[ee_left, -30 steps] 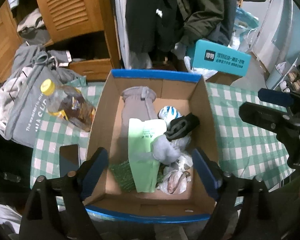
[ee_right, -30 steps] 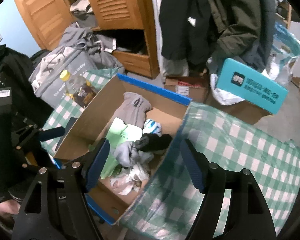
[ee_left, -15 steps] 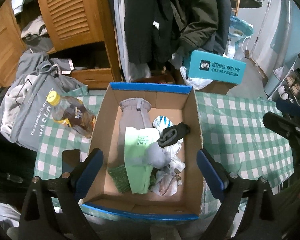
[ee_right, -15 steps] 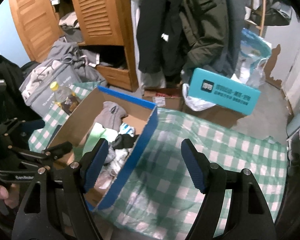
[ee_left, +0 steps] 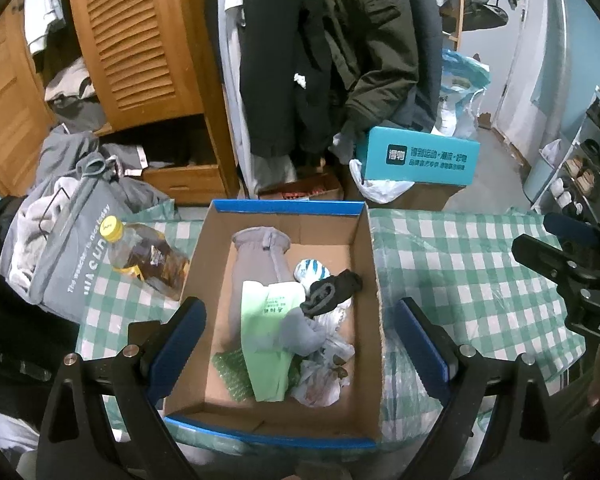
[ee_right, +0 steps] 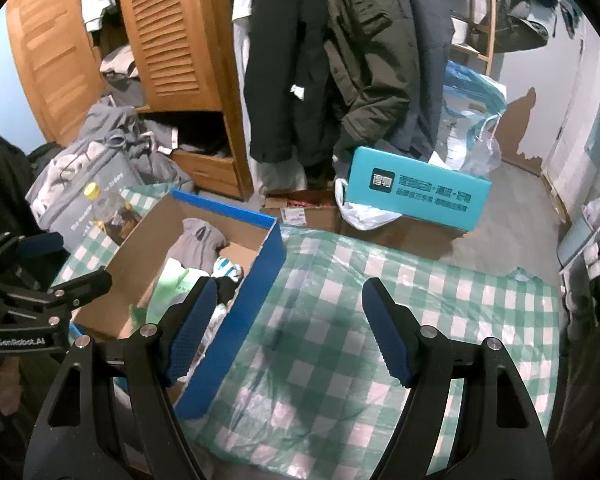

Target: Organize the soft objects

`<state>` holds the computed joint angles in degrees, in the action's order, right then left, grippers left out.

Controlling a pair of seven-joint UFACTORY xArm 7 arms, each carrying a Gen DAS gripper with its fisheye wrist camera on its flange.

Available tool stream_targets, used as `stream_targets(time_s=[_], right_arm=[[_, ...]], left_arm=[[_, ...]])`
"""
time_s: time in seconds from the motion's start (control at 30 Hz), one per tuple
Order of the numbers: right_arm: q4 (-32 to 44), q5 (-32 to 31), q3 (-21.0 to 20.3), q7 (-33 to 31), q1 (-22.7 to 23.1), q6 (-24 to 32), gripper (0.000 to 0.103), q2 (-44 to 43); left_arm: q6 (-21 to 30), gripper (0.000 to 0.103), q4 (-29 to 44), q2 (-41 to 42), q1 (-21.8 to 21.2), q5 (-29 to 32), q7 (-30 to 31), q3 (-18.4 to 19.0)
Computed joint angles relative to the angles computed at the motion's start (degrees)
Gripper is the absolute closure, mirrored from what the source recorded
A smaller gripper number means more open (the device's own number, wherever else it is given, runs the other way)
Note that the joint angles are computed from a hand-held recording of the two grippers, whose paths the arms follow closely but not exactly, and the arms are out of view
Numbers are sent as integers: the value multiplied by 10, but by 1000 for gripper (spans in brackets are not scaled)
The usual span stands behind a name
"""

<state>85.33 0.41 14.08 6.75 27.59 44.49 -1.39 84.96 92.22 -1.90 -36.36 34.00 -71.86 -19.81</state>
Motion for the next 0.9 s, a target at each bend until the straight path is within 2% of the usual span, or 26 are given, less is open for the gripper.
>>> stream_targets(time_s=[0.23, 0.9], right_arm=[[-8, 7, -3, -4, -4, -1, 28, -6], [-26, 19, -6, -14, -14, -6, 28, -18]], left_arm=[[21, 7, 25, 22, -14, 16, 3, 0], [26, 7, 42, 37, -30, 12, 6, 15]])
